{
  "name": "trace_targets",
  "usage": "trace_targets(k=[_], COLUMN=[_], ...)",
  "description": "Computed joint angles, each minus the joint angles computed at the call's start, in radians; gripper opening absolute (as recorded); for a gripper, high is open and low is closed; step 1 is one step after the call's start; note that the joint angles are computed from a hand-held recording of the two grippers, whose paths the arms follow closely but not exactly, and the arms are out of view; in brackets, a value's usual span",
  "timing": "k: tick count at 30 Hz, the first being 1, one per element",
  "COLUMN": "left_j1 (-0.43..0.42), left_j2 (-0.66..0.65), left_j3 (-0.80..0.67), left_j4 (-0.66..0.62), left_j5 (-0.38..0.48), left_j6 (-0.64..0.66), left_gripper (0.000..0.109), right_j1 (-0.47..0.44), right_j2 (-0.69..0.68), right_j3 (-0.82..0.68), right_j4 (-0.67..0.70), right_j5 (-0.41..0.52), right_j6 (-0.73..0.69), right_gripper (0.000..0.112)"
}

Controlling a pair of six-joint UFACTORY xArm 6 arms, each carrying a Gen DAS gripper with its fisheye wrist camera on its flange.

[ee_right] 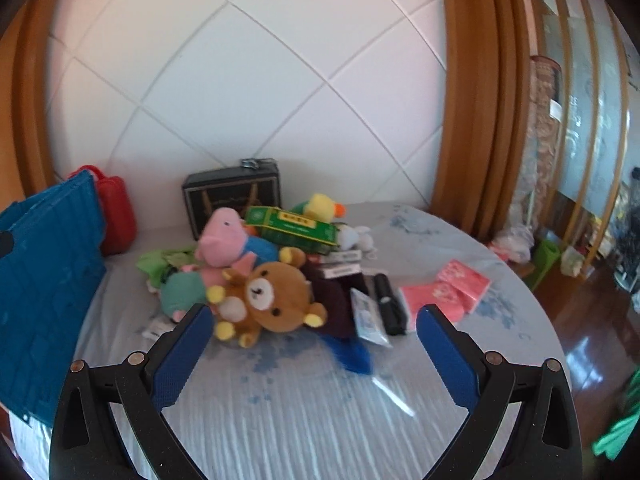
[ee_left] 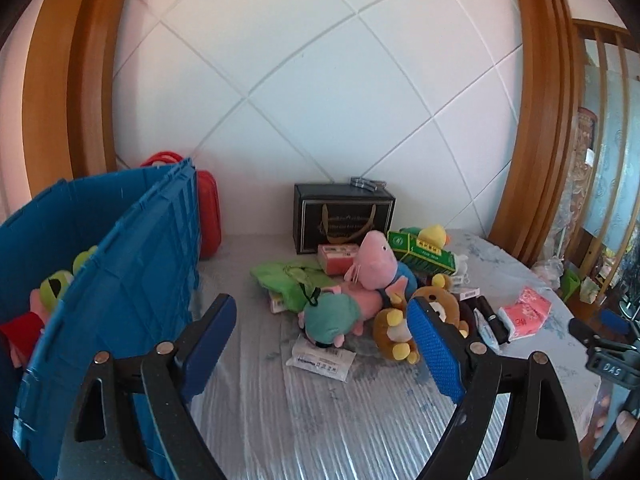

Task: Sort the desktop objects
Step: 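Move both tools back over the table toward the white wipe pack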

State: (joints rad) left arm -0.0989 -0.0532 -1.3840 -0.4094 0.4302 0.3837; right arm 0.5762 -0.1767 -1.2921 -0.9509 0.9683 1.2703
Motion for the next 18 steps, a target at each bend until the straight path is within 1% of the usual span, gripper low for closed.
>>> trace_targets(k=[2, 5, 8, 10, 13, 18], left_j1=[-0.010, -0.020, -0.030, -0.036, -0.043, -0.055], left_j2=[0.057, 0.139, 0.215, 0.264, 0.334, 0.467], left_j3=[-0.027, -0.071, -0.116, -0.151, -0.200, -0.326], left_j4=[0.125, 0.302, 0.438, 0.505, 0.559, 0.557], left_j5=[0.004, 0.040, 0.093, 0.143, 0.226, 0.353], left_j6=[-0.147, -0.367, -0.553, -0.650, -0.754, -0.806], left_gripper=[0.088, 0.088, 0.088, 0.088, 0.088, 0.088], right_j1=[-0.084, -0.208, -0.321, -0.381, -0.452, -0.512], right_j2=[-0.046, -0.082, -0.075, -0.050, 0.010, 0.130], right_j3=[0.076, 0.164, 0.217, 0.232, 0.236, 0.188], right_j4=[0.055, 0.153, 0.262, 0.336, 0.436, 0.579], right_j5=[-0.046, -0.132, -0.223, -0.275, -0.340, -0.389], right_j6=[-0.042, -0.141, -0.263, -0.347, -0.471, -0.617], right_gripper=[0.103, 0.103, 0.103, 0.103, 0.103, 0.103])
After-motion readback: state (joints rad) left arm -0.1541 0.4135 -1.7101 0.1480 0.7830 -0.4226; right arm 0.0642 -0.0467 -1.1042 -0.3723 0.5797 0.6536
